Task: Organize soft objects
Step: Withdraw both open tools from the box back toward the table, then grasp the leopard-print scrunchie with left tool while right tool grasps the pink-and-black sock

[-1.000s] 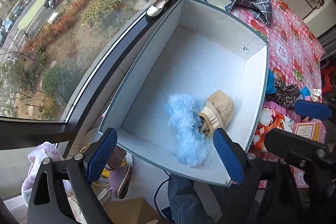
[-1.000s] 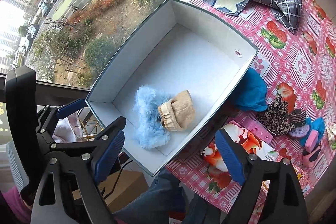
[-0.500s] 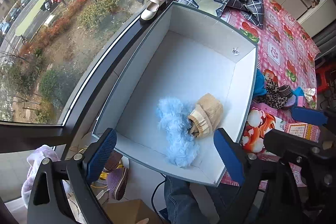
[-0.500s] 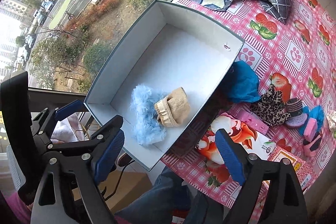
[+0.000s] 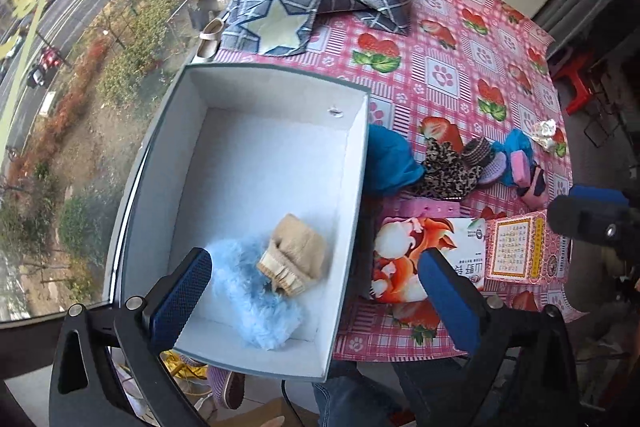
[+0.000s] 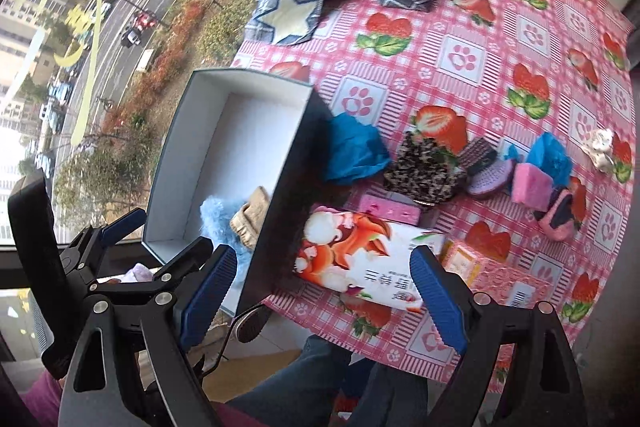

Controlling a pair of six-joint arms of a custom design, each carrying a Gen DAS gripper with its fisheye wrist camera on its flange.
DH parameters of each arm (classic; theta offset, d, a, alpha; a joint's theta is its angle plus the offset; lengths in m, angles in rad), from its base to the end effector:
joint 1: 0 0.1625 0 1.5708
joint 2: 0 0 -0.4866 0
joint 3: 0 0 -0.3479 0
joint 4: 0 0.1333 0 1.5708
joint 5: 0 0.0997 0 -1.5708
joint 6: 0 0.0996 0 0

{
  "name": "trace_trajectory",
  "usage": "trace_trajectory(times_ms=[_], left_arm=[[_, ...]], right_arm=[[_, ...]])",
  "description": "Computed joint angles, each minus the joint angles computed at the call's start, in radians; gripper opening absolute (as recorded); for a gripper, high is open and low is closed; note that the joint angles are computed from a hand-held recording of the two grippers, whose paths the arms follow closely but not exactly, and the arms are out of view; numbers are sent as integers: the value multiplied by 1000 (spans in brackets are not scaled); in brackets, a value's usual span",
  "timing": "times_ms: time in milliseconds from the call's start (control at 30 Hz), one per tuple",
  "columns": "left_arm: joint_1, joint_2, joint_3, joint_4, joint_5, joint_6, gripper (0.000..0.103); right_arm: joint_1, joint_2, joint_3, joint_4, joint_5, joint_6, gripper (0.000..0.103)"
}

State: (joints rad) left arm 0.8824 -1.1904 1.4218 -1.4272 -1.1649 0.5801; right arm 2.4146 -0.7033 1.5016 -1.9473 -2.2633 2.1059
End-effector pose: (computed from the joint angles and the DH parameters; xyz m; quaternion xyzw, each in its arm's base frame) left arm -0.2342 -0.5565 0.4129 0.6005 0.7529 0.1716 0.2076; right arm 0.5496 -0.3956 0.1173 -0.4853 -0.7846 0.3115 0.2278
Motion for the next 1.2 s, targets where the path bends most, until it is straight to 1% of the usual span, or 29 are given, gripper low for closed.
trace_trajectory(times_ms=[33, 167, 233, 300, 367, 467, 533, 667, 767, 900, 1033, 1100, 1200], left_arm=[[-14, -4, 19, -2, -8, 11, 103], [-76, -21, 108, -18, -36, 66, 103], [-108, -32, 166, -42, -45, 102, 103], [-140, -35, 225, -66, -44, 126, 103], [-169, -31, 284, -92, -40, 142, 103], [-203, -10, 363, -125, -21, 145, 103], [-218, 10, 407, -137, -2, 136, 103], [-235, 56, 469, -141, 41, 101, 103], [-239, 84, 496, -159, 65, 79, 103], [-241, 115, 519, -173, 89, 59, 103], [-246, 131, 553, -207, 124, 48, 103], [-252, 132, 578, -242, 146, 39, 103], [-256, 138, 598, -264, 153, 30, 103]], right_arm=[[15, -18, 19, 21, -2, 55, 89], [90, -89, 102, 111, 5, 321, 89], [125, -116, 137, 154, 23, 446, 89], [159, -142, 183, 173, 50, 568, 89], [188, -162, 231, 160, 72, 661, 89], [220, -174, 288, 124, 101, 747, 89], [235, -177, 324, 87, 119, 779, 89], [257, -174, 405, -24, 141, 822, 89], [262, -173, 468, -112, 158, 832, 89], [251, -178, 555, -222, 177, 831, 89], [218, -189, 651, -341, 178, 788, 89], [193, -192, 701, -407, 177, 744, 89], [145, -190, 771, -514, 198, 660, 89]])
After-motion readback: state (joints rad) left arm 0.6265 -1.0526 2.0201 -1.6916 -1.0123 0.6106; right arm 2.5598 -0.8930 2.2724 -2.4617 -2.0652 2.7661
